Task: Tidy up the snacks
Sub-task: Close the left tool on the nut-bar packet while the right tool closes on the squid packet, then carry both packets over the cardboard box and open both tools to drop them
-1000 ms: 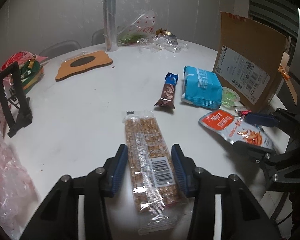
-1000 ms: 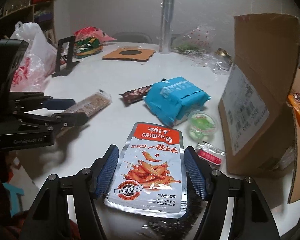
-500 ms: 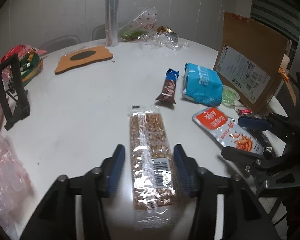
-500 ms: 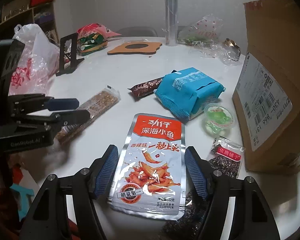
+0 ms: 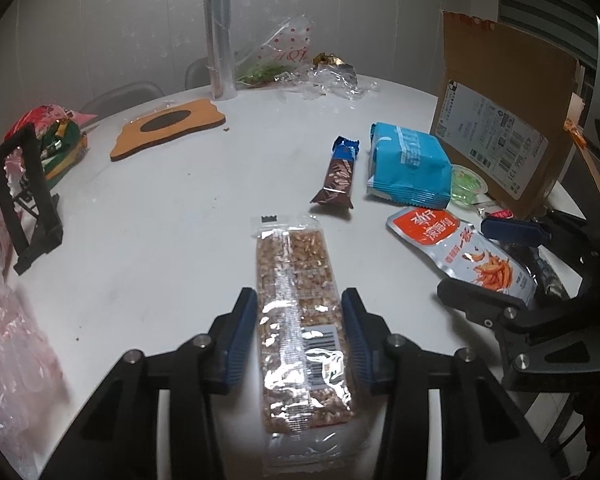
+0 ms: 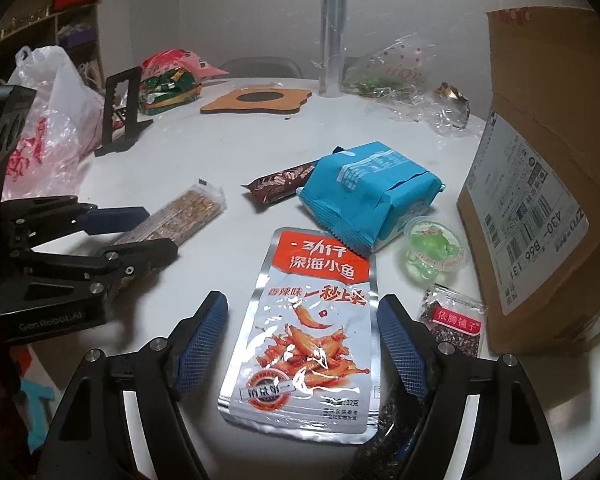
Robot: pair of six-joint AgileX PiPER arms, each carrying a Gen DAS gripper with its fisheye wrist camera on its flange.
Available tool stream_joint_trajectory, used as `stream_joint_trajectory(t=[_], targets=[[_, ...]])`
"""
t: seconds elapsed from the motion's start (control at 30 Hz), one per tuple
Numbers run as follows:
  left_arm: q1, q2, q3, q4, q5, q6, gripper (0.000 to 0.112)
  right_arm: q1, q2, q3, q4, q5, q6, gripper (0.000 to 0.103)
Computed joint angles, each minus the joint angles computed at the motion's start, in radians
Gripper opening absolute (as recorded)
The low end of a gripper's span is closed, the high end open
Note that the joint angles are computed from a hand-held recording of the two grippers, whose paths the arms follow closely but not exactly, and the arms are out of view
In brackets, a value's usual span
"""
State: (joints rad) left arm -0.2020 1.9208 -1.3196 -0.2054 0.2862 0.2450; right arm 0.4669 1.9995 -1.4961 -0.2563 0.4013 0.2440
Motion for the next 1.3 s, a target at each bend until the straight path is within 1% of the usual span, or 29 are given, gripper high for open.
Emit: stream_joint_trajectory(t=[0.13,0.2,0.3,0.33,0.4,0.47,0.57,0.63,0.67,0.77,0.83,0.93,0.97,1.1,1.17,1.3], targets=[[0.010,-0.004,0.009,-0.064,-0.004,0.067,0.040,0.008,0.011,-0.015,-0.059,0.014,0.060,0.075],[0.017,-0.007,0.013,-0.106,-0.002,0.108,0.040,0.007,0.014,-0.018,-0.066,0.016,0.070,0.076],[0.020,-0.012,0.023,-0.129,-0.005,0.129,0.040,0.003,0.015,-0.018,-0.080,0.016,0.083,0.078],[0.020,-0.012,0.023,-0.131,-0.005,0.130,0.040,0.000,0.015,-0.018,-0.068,0.015,0.073,0.078],[0.022,-0.013,0.024,-0.146,-0.004,0.144,0.040,-0.013,0.018,-0.025,0.017,0.016,0.003,0.077],[0.026,-0.018,0.031,-0.175,-0.005,0.171,0.040,-0.010,0.013,-0.019,0.033,0.008,-0.017,0.068],[0.032,-0.027,0.048,-0.205,-0.009,0.203,0.040,-0.013,0.004,-0.013,0.137,0.005,-0.109,0.067],[0.038,-0.034,0.057,-0.223,-0.013,0.219,0.040,-0.005,0.002,-0.006,0.138,-0.002,-0.113,0.066],[0.042,-0.038,0.062,-0.234,-0.016,0.228,0.040,-0.001,0.001,-0.003,0.145,-0.005,-0.121,0.063],[0.052,-0.051,0.078,-0.264,-0.025,0.254,0.040,0.004,-0.005,0.001,0.217,-0.011,-0.188,0.063],[0.064,-0.057,0.085,-0.324,-0.023,0.310,0.040,0.012,-0.006,-0.007,0.222,-0.004,-0.200,0.063],[0.076,-0.068,0.094,-0.345,-0.030,0.329,0.040,0.017,-0.002,-0.024,0.284,0.008,-0.260,0.063],[0.081,-0.073,0.095,-0.358,-0.031,0.341,0.040,0.020,-0.003,-0.025,0.284,0.006,-0.262,0.063],[0.100,-0.100,0.088,-0.376,-0.030,0.362,0.040,0.026,-0.022,-0.029,0.296,-0.003,-0.284,0.063],[0.107,-0.115,0.078,-0.382,-0.025,0.372,0.040,0.023,-0.035,-0.038,0.333,0.002,-0.328,0.063],[0.105,-0.151,0.037,-0.350,-0.012,0.347,0.040,0.021,-0.063,-0.077,0.395,0.025,-0.414,0.063]])
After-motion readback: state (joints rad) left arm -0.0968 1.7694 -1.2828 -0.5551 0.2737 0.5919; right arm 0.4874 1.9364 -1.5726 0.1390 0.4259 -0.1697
